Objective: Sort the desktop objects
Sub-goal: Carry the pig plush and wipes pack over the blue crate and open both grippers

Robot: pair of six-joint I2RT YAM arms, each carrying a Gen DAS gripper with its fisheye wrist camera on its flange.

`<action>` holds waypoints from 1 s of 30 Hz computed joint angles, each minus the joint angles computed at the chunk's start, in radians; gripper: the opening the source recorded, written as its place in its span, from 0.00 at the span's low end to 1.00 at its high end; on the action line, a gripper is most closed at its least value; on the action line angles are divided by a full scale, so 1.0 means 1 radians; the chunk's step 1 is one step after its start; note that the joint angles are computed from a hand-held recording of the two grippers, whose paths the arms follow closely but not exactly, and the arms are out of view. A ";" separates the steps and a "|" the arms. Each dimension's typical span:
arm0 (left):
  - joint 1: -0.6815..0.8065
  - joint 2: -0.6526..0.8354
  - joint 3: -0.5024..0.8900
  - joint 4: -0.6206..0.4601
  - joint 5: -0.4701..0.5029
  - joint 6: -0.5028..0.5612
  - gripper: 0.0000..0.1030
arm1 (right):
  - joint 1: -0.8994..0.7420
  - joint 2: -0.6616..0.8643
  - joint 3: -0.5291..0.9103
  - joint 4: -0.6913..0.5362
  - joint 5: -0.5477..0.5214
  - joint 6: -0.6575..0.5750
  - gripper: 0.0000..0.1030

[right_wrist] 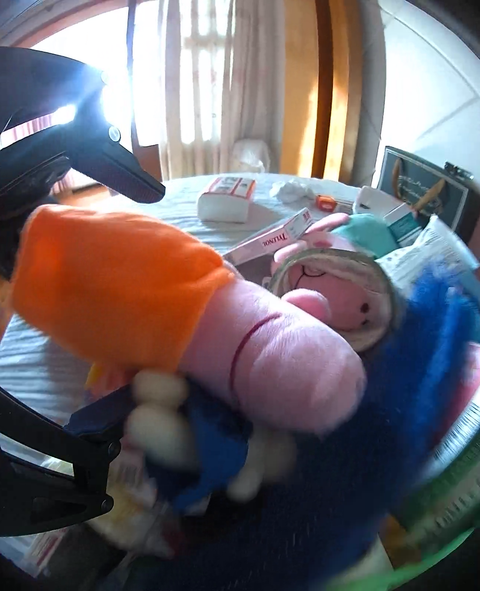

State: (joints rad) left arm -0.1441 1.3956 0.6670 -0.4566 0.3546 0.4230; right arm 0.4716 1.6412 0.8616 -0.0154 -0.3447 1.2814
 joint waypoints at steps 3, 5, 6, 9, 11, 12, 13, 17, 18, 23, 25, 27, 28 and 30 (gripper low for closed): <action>0.001 0.001 0.001 -0.003 0.002 -0.007 0.39 | -0.015 0.137 0.022 0.155 -0.084 0.015 1.00; 0.001 -0.005 -0.001 -0.003 -0.001 -0.007 0.38 | 0.013 0.130 0.041 0.098 0.013 -0.016 0.72; 0.003 -0.010 -0.004 -0.003 0.002 -0.006 0.38 | 0.029 0.109 0.046 0.067 0.042 -0.039 0.70; -0.003 -0.041 -0.017 -0.005 -0.013 0.004 0.36 | 0.069 0.005 -0.047 0.169 0.058 -0.020 0.64; 0.001 -0.055 -0.016 -0.013 -0.014 0.005 0.36 | 0.095 -0.076 -0.058 0.134 0.104 -0.058 0.63; 0.007 -0.059 -0.009 -0.019 -0.010 0.002 0.36 | 0.107 -0.119 -0.053 0.096 0.132 -0.076 0.63; 0.013 -0.067 -0.001 -0.029 -0.002 0.001 0.36 | 0.114 -0.162 -0.050 0.064 0.159 -0.093 0.63; 0.015 -0.118 0.048 -0.078 0.007 0.004 0.35 | 0.133 -0.330 -0.042 -0.045 0.270 -0.128 0.63; 0.007 -0.130 0.066 -0.091 0.003 0.004 0.35 | 0.140 -0.380 -0.034 -0.085 0.308 -0.146 0.63; -0.090 -0.207 0.193 -0.145 -0.030 -0.029 0.35 | 0.216 -0.571 0.067 -0.329 0.542 -0.241 0.63; -0.162 -0.221 0.265 -0.158 -0.057 -0.050 0.35 | 0.259 -0.645 0.110 -0.417 0.639 -0.262 0.63; -0.238 -0.222 0.341 -0.174 -0.087 -0.072 0.35 | 0.312 -0.715 0.164 -0.516 0.738 -0.279 0.64; -0.284 -0.220 0.379 -0.178 -0.107 -0.089 0.35 | 0.345 -0.728 0.203 -0.562 0.804 -0.283 0.64; -0.396 -0.210 0.461 -0.177 -0.165 -0.131 0.35 | 0.452 -0.771 0.285 -0.694 0.971 -0.274 0.64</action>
State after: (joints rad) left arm -0.5401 1.1857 1.1281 -0.6340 0.1897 0.2925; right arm 0.9236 0.8706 1.1468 -0.7098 0.6266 1.0070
